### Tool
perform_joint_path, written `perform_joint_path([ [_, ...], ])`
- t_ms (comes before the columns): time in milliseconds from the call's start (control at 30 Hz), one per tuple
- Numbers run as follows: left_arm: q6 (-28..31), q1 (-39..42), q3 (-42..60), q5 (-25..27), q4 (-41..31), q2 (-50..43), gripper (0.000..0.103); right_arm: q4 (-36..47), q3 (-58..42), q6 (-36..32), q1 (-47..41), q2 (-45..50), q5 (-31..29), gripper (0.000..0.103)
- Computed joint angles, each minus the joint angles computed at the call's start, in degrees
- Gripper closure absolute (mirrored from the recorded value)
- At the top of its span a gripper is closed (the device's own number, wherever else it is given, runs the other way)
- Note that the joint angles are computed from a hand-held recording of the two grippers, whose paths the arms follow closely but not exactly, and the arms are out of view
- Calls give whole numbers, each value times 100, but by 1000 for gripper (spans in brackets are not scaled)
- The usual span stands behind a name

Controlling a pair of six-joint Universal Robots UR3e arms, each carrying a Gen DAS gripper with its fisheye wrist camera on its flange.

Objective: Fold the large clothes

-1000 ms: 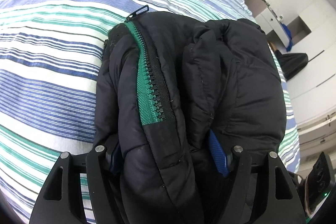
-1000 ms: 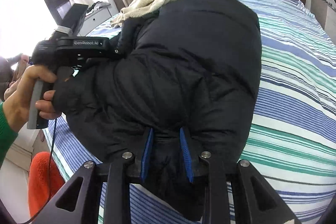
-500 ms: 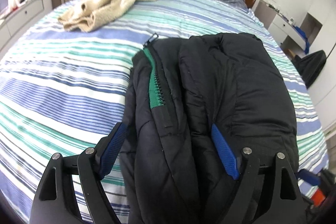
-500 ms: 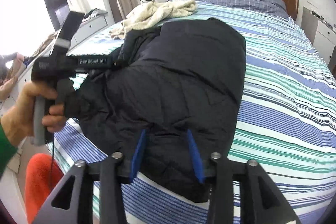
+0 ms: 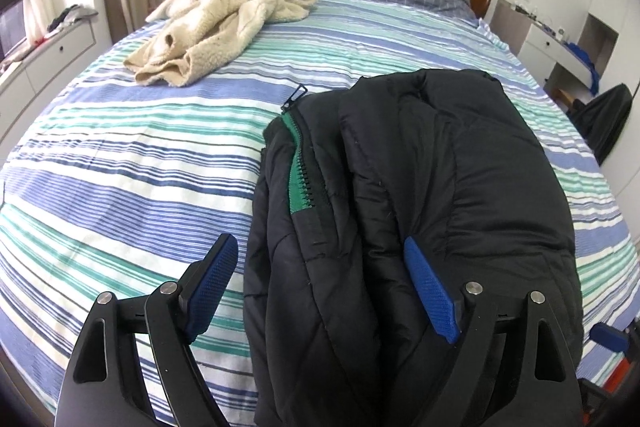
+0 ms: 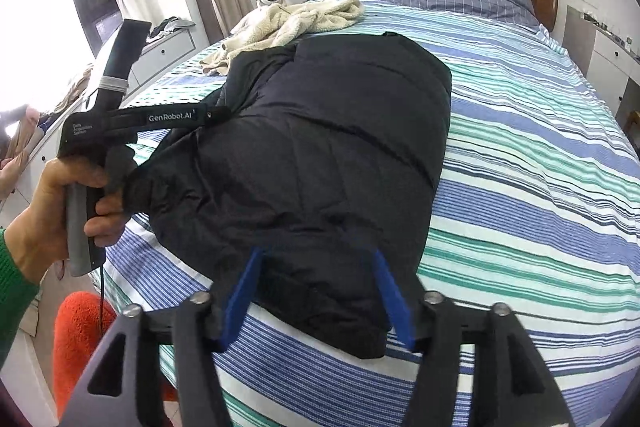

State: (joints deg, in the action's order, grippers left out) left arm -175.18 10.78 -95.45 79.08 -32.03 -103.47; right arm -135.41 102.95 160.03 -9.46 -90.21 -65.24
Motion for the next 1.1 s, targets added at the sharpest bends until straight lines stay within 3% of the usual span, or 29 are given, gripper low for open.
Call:
perform_joint_path([
  [100,-155,-27,-51,221,-21,136,11,-42,75,42,-17,-122,-136,28],
  [300,-111,108,-572,344,98,833,3,15,308,-38,-372,-508,24,27],
  [367,-19,337,-839,36,86,1176,0,55,384,-24,-505,-624,74,27],
  [500,390,806,-1078,-651,-612,1749,0,87,628,-147,-783,-963,327,27],
  [600,565,1260,-1695,-949,-601,2364,0,204,962,-484,-1207,-1390,892,27],
  [767,1093,2469,-2709,-2009,-1189,3349,1,530,1417,-1104,-2011,-1889,1950,26],
  [867,1588,3125,-2800,-2376,-2069,3590,1,567,1384,-1376,-2024,-1883,1854,14],
  [1000,1839,3519,-2469,-2479,-2754,3288,1,960,807,-1305,-1555,-1501,1061,14],
  [1100,1895,3676,-2036,-2884,-3347,2782,1,1129,674,-1067,-1657,-1385,1426,14],
])
